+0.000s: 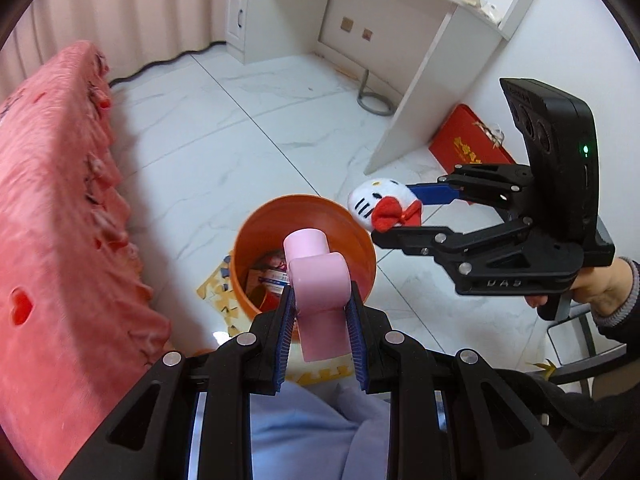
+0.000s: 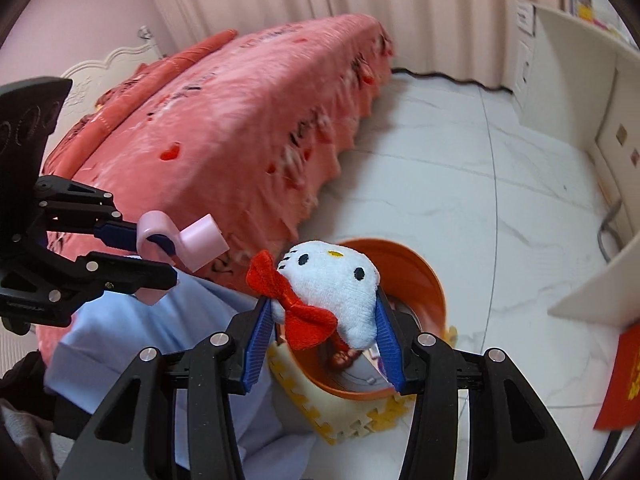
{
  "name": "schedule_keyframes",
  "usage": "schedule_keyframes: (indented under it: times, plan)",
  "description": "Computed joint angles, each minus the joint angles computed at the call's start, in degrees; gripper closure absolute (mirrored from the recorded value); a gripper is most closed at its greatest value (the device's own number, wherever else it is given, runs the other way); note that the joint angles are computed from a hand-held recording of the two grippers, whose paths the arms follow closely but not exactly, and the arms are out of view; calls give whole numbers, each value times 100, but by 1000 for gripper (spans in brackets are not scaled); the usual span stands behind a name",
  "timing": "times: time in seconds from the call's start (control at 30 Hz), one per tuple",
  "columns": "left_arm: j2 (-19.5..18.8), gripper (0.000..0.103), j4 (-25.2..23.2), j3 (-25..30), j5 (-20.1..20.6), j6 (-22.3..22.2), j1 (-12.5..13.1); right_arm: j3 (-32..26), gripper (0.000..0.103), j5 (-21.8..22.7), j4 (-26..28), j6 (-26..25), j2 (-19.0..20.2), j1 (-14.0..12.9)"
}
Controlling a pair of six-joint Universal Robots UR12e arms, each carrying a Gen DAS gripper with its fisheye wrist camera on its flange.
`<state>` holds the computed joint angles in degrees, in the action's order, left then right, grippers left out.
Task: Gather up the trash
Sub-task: 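Carry the pink toy piece and Hello Kitty plush over the orange bin, then open both tools to drop the pink piece and plush into the bin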
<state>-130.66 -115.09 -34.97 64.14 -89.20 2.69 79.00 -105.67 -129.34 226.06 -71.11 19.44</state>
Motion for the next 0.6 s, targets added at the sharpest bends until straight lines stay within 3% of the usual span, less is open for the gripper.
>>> schedule_keyframes:
  times: [0.43, 0.53, 0.6]
  plan:
    - [-181, 75, 353, -103, 480, -408, -340, 344, 40, 217, -108, 295, -2, -247]
    - [-178, 68, 454, -171, 557, -465, -375, 388, 36, 191, -99, 403, -15, -244]
    - [-185, 58, 464, -166, 589, -500, -397, 419, 36, 219, -132, 455, -31, -238]
